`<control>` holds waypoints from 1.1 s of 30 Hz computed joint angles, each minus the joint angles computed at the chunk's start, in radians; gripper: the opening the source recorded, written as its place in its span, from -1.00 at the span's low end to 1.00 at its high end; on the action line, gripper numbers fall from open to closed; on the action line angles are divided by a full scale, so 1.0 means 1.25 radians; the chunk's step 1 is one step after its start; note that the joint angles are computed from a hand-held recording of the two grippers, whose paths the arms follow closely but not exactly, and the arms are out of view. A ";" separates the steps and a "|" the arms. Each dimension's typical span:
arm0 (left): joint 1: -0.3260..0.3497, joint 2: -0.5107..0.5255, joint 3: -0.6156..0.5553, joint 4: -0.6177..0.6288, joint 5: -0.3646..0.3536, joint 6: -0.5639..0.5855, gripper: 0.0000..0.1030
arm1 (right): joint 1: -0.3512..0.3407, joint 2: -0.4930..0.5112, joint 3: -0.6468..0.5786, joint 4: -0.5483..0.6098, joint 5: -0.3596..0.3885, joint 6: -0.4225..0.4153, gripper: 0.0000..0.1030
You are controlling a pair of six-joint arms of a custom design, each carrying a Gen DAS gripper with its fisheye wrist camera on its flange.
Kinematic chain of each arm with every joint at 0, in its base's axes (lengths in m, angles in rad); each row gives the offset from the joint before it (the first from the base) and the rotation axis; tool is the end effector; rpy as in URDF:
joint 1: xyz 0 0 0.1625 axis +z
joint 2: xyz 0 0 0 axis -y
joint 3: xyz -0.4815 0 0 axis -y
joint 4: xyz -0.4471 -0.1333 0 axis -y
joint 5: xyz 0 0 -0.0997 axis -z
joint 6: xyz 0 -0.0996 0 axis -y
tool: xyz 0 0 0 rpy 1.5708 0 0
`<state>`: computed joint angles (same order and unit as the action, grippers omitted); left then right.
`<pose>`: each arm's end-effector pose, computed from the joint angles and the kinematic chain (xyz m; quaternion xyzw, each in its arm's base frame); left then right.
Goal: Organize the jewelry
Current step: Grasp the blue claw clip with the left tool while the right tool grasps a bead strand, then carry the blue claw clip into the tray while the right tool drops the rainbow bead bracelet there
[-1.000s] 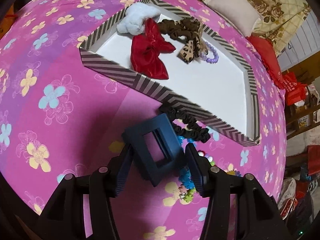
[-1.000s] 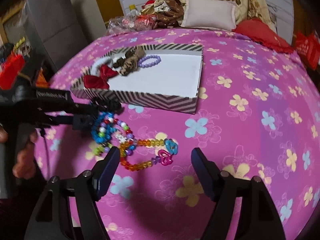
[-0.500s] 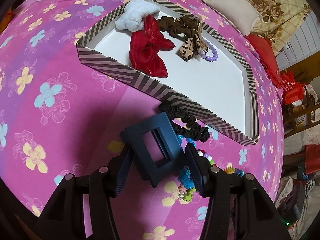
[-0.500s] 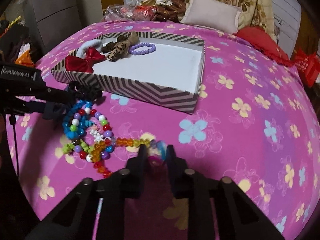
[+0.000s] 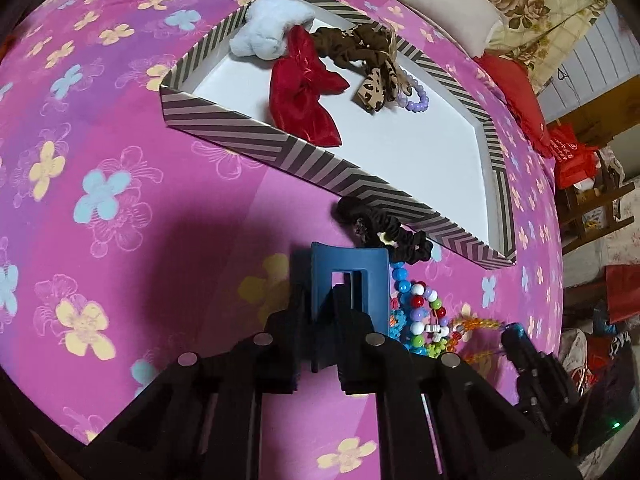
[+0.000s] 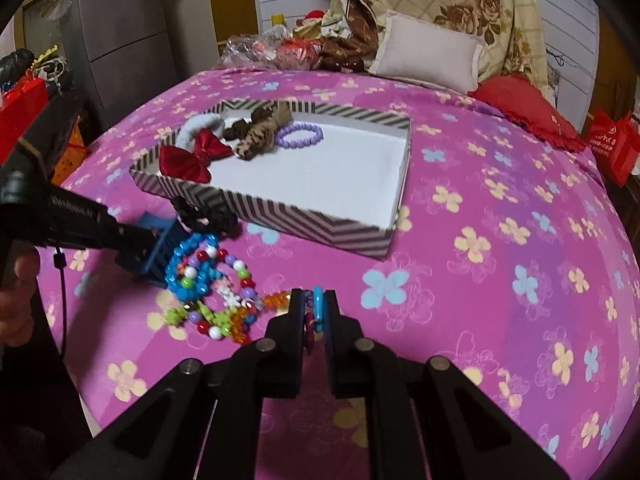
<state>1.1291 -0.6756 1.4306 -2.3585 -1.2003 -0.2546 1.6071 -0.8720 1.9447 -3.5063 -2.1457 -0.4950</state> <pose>-0.1906 -0.7993 0.0677 0.0888 0.9787 -0.0779 0.1676 0.1027 -0.6484 0.1598 0.1143 -0.8717 0.3319 0.3420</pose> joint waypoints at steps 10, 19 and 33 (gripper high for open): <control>-0.013 -0.028 0.015 -0.009 0.010 0.044 -0.73 | 0.022 -0.022 -0.002 -0.013 0.016 -0.018 -0.84; -0.035 -0.035 0.009 -0.044 0.040 0.107 -0.73 | 0.035 -0.032 -0.031 -0.007 0.022 -0.042 -0.84; -0.059 0.032 -0.086 -0.061 0.094 0.175 -0.73 | 0.035 -0.003 -0.156 0.092 0.039 -0.056 -0.84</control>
<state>1.0558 -0.6359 1.3234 -2.4345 -1.0833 -0.0359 1.6510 -0.8762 1.7493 -3.3915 -2.0974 -0.5654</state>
